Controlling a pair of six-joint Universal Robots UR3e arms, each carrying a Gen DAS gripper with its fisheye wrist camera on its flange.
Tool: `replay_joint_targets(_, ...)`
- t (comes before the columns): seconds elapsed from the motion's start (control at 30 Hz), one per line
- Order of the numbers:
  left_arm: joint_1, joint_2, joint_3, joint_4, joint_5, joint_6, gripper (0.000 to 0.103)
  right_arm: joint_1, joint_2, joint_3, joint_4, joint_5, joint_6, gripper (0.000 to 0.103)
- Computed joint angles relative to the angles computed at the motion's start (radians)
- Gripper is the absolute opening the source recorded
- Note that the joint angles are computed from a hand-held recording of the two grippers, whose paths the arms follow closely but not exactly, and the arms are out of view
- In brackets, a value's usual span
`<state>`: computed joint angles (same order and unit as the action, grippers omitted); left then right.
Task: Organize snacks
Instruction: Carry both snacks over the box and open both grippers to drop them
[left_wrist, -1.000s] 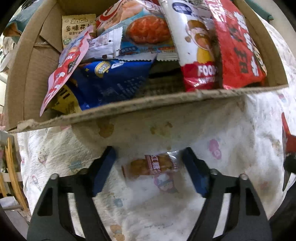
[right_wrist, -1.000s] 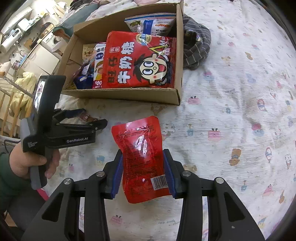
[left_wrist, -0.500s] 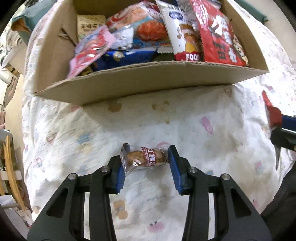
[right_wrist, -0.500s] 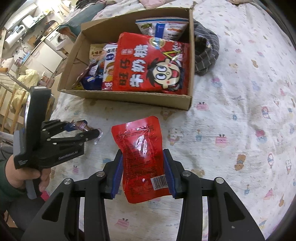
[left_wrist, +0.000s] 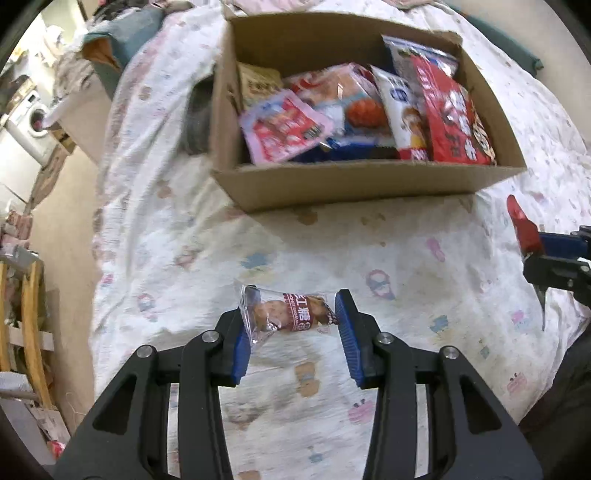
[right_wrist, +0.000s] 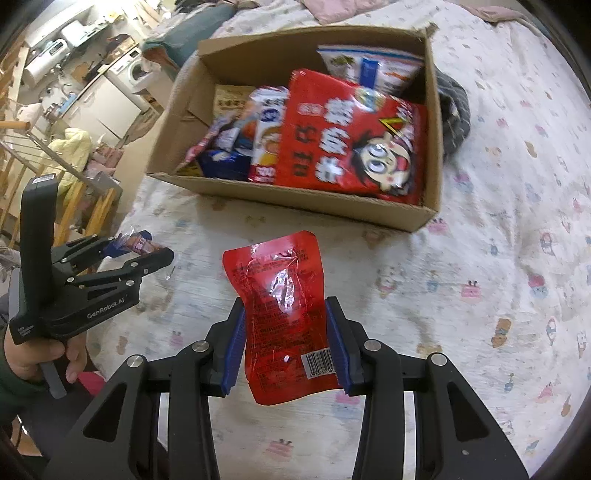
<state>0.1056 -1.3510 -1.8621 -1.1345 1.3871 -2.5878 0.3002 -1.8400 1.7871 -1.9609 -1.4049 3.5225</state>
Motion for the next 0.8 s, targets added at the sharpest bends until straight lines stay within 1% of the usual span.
replay_joint_targets(0.2, 0.03, 0.006, 0.125, -0.062, -0.064, -0.031, 0.037, 0.096, 0.077, -0.107, -0.121, -0.043, 0.038, 0.043)
replay_joint_targets(0.27, 0.039, -0.003, 0.189, -0.099, -0.092, -0.039, 0.037, 0.105, 0.097, -0.133, -0.154, -0.052, 0.047, 0.043)
replay_joint_targets(0.4, 0.022, -0.053, 0.315, -0.142, -0.121, -0.077, 0.037, 0.114, 0.151, -0.201, -0.194, -0.08, 0.063, 0.043)
replay_joint_targets(0.47, 0.017, -0.087, 0.384, -0.161, -0.134, -0.088, 0.037, 0.091, 0.158, -0.211, -0.207, -0.072, 0.057, 0.043)
replay_joint_targets(0.53, 0.004, -0.123, 0.428, -0.151, -0.131, -0.097, 0.037, 0.075, 0.186, -0.243, -0.219, -0.077, 0.057, 0.043)
replay_joint_targets(0.57, -0.005, -0.143, 0.456, -0.148, -0.128, -0.105, 0.037, 0.044, 0.167, -0.237, -0.209, -0.064, 0.036, 0.043)
replay_joint_targets(0.63, -0.023, -0.184, 0.504, -0.138, -0.122, -0.118, 0.037, 0.03, 0.182, -0.258, -0.225, -0.094, 0.041, 0.043)
replay_joint_targets(0.7, -0.044, -0.234, 0.562, -0.132, -0.112, -0.138, 0.037, 0.005, 0.195, -0.271, -0.242, -0.083, 0.045, 0.043)
replay_joint_targets(0.8, -0.068, -0.311, 0.653, -0.131, -0.106, -0.171, 0.037, -0.017, 0.221, -0.306, -0.24, -0.093, 0.039, 0.043)
